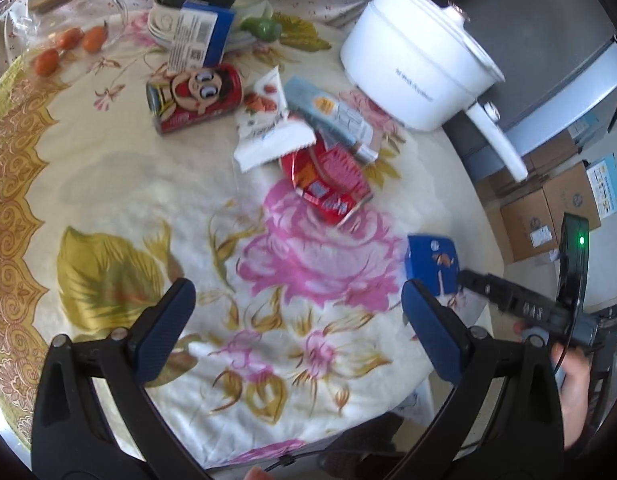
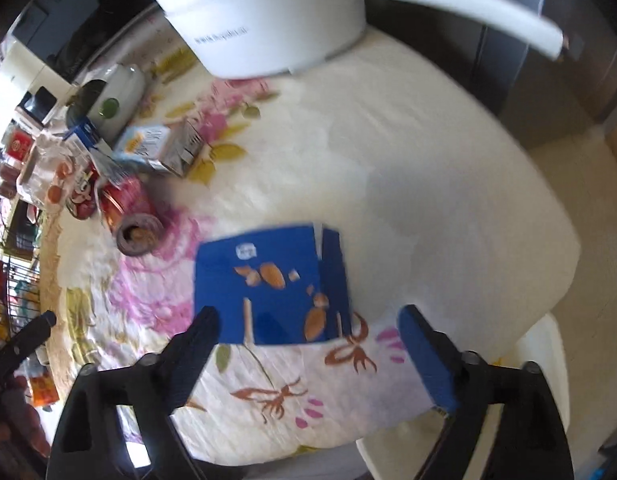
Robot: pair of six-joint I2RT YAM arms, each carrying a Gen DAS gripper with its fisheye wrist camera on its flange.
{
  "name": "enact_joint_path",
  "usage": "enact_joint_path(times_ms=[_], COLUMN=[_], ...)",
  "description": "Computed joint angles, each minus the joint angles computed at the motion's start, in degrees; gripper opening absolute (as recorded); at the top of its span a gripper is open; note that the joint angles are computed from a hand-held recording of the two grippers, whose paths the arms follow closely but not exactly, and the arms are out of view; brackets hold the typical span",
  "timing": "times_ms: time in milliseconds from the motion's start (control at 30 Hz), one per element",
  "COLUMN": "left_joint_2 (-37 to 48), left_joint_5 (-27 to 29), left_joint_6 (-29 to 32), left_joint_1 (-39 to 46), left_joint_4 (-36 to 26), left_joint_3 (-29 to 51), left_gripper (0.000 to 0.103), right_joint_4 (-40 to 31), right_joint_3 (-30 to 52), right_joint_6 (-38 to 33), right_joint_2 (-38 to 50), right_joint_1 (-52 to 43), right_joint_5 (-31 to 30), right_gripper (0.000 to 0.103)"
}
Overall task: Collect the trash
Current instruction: 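Lift the blue box with the right tool while the left tool reaches toward the red can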
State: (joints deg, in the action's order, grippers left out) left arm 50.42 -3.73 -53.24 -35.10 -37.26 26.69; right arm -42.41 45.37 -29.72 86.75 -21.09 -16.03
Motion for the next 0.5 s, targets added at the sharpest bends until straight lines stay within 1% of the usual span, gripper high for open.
enact_joint_path(times_ms=[100, 167, 233, 300, 467, 500], left_joint_2=[0.6, 0.7, 1.4, 2.0, 2.6, 2.7], left_joint_5=[-1.6, -1.8, -0.4, 0.4, 0.6, 0.5], left_joint_6=[-0.4, -0.8, -0.5, -0.6, -0.3, -0.4], left_joint_1=[1.0, 2.0, 3.2, 3.4, 3.5, 3.3], left_joint_4=[-0.9, -1.3, -0.3, 0.5, 0.5, 0.7], left_joint_3=[0.5, -0.2, -1.2, -2.0, -2.6, -2.6], left_gripper=[0.102, 0.102, 0.102, 0.102, 0.102, 0.102], right_joint_4=[1.3, 2.6, 3.2, 5.7, 9.2, 9.5], right_joint_3=[-1.3, -1.4, -1.6, -2.6, -3.3, -3.3], right_joint_6=[0.5, 2.8, 4.1, 6.2, 9.2, 9.5], right_joint_2=[-0.3, 0.7, 0.8, 1.6, 4.8, 5.9], right_joint_1=[4.0, 7.2, 9.1, 11.3, 13.1, 13.1], right_joint_5=[2.0, 2.5, 3.2, 4.7, 7.3, 6.6], right_gripper=[0.103, 0.103, 0.103, 0.103, 0.103, 0.103])
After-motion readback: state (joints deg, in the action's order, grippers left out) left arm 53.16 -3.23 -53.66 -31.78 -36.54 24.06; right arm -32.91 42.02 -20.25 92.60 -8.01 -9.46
